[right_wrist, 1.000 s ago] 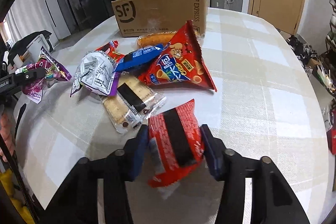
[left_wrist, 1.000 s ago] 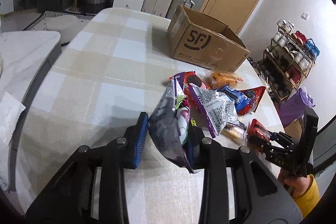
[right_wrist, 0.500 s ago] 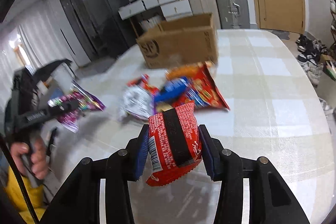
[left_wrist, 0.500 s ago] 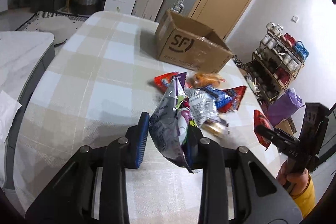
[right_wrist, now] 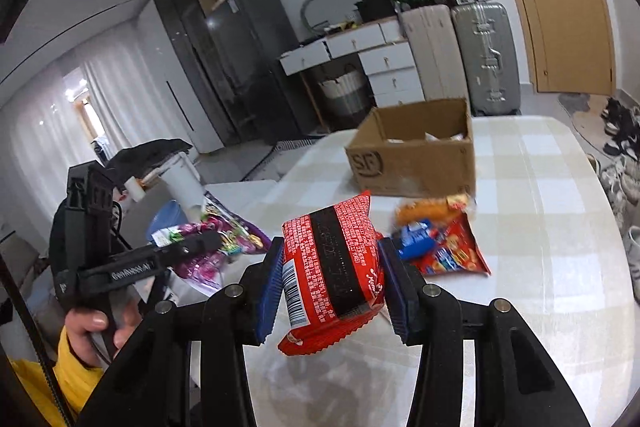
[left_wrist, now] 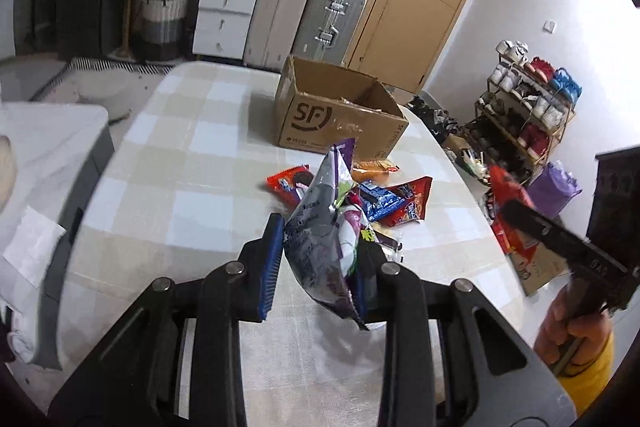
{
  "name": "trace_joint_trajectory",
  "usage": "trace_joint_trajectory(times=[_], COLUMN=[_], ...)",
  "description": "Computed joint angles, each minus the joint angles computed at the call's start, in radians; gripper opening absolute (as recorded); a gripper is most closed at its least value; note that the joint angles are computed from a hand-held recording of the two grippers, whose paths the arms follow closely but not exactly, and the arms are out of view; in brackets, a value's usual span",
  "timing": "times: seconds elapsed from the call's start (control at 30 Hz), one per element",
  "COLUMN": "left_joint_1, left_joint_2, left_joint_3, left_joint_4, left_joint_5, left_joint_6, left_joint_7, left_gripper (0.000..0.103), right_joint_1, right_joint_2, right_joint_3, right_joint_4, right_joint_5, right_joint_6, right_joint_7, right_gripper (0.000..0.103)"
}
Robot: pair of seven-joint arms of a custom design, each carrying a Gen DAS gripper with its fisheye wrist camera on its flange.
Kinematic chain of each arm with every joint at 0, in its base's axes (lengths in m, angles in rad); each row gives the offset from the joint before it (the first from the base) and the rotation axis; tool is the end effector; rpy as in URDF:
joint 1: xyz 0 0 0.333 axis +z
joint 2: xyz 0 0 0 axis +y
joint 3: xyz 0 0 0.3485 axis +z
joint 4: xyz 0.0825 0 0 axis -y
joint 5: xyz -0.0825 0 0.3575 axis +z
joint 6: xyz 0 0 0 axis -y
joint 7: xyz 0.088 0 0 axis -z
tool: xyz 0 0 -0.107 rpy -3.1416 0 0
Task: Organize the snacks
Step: 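Carry the purple bag and red wafer pack over the SF box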
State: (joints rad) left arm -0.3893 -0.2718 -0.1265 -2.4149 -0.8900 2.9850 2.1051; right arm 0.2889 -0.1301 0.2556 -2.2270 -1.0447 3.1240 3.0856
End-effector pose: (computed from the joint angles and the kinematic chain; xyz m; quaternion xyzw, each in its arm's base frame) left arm 0.4209 -0.1815 0.5399 -0.5574 0.7076 -0.4192 0.1133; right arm 0.3891 0.3302 0.5593 -0.6397 0.5891 -0.1560 0.4684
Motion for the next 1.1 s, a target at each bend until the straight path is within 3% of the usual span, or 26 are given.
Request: trace_joint_trajectory(times=[0.17,0.4,0.67,0.93,1.1], left_joint_1=[0.001,-0.033,0.016,0.079,0.120], left_joint_2=[-0.043,-0.052,-0.016,0.103,0.216], left_joint_3=[-0.021,0.015,0.000,-0.041,-0.074], left_joint_4=[-0.006,0.047,0.144,0.323,0.471], left_joint_5=[0.057,0.048,0.076,0.176,0.304], left_joint_6=[-0.001,-0.053,-0.113,-0.152,-0.193], left_joint_7=[-0.038,-0.017,-0.028,-0.084,-0.177], left_gripper=[0.026,0.026,0.026,0.026,0.026], right_joint_1=[0.014,0.023,0.049,0.098,0.090], right_joint_2=[-0.023,-0.020,0.025,0.115,0.198], right_joint_3=[0.001,-0.013,-0.055,-0.117,-0.110], right_joint_4=[0.015,0.042,0.090,0.202,0.314], right_joint_5=[0.035,0.141,0.307,0.583,0.823], right_joint_6=[-0.017,-0.011,-0.018,-0.037,-0.083], right_joint_7=[-0.051,-0.178,-0.378,-0.703,-0.980], right_gripper=[0.045,0.045,0.045,0.045,0.045])
